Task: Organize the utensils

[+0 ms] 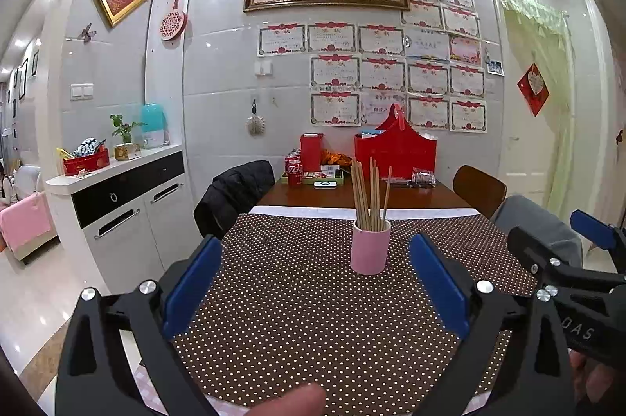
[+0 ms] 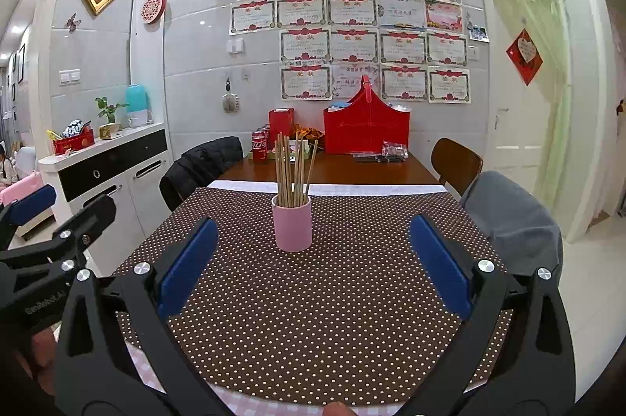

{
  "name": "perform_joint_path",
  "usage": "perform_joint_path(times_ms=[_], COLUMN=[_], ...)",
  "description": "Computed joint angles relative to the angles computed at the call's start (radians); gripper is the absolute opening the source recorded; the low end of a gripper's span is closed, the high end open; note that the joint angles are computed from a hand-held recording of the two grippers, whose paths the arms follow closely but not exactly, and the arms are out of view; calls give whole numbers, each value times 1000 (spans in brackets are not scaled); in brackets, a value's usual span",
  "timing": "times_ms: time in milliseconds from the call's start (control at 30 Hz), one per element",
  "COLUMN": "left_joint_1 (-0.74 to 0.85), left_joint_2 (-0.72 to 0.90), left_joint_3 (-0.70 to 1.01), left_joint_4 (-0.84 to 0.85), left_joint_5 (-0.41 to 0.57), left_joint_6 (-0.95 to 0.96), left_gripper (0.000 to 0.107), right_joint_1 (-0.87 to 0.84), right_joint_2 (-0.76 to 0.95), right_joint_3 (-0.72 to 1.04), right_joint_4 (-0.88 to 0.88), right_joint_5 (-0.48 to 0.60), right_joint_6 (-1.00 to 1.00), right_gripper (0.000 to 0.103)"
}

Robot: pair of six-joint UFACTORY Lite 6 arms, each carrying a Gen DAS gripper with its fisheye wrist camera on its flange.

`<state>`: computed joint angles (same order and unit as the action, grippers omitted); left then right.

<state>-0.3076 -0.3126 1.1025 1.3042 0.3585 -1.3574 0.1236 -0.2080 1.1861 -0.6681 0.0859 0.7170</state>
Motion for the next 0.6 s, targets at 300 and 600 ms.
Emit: perform_joint_path(times_ms=[300,600], left_joint_1=[50,46], left_joint_2=[-16,-26], left_joint_3=[-2,1], left_joint_4=[-71,-8], left_joint_5=[-53,-8], left_joint_6=[48,-9], left_gripper=[96,96], right_joint_1=[11,16], right_joint_2=[-4,-4], right_joint_3=[-8,-7], right_joint_4=[-126,-202], right_joint_5=[4,7], right_joint_6=[129,208], right_gripper=[97,97])
